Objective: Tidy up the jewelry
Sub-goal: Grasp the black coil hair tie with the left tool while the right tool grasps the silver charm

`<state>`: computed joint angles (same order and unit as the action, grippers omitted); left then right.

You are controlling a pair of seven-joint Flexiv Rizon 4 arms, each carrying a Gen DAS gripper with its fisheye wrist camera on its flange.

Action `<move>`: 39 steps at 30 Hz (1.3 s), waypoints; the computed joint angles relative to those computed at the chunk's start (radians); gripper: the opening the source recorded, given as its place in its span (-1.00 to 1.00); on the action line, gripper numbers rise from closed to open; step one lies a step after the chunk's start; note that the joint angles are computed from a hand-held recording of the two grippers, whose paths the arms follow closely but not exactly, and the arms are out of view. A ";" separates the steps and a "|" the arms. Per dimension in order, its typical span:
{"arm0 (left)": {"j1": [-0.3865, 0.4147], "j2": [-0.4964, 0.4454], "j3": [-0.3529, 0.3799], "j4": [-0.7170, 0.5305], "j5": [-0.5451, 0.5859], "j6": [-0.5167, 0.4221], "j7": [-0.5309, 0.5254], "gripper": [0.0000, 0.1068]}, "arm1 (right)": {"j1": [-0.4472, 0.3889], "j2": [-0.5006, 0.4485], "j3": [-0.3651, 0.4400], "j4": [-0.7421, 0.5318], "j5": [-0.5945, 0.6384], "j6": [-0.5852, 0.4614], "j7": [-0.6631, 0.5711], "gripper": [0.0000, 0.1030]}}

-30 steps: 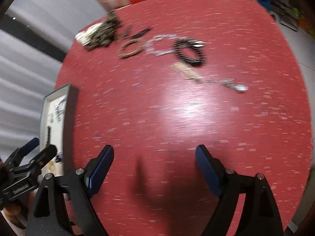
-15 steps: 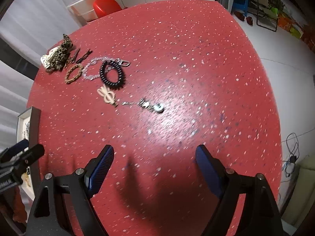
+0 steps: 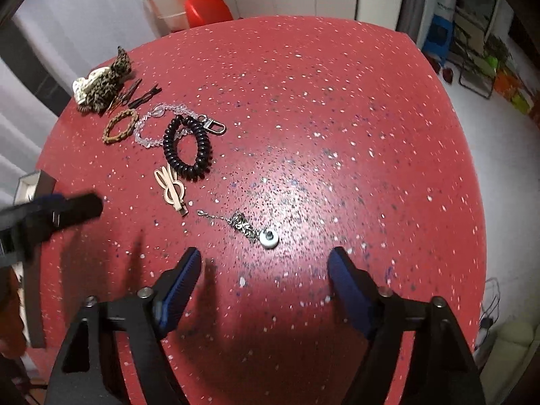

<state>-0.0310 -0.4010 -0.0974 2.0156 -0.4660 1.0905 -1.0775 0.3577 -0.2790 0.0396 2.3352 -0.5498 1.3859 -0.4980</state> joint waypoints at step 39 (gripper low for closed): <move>-0.085 -0.162 -0.090 -0.191 0.052 0.020 -0.073 -0.80 | -0.058 -0.021 -0.114 0.034 -0.520 0.181 0.417 -0.86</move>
<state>-0.1158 -0.5635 -0.1879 1.8242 -0.4138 1.1102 -1.1508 0.2999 -0.2997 -0.0748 2.3690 -1.0702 1.5670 -0.0811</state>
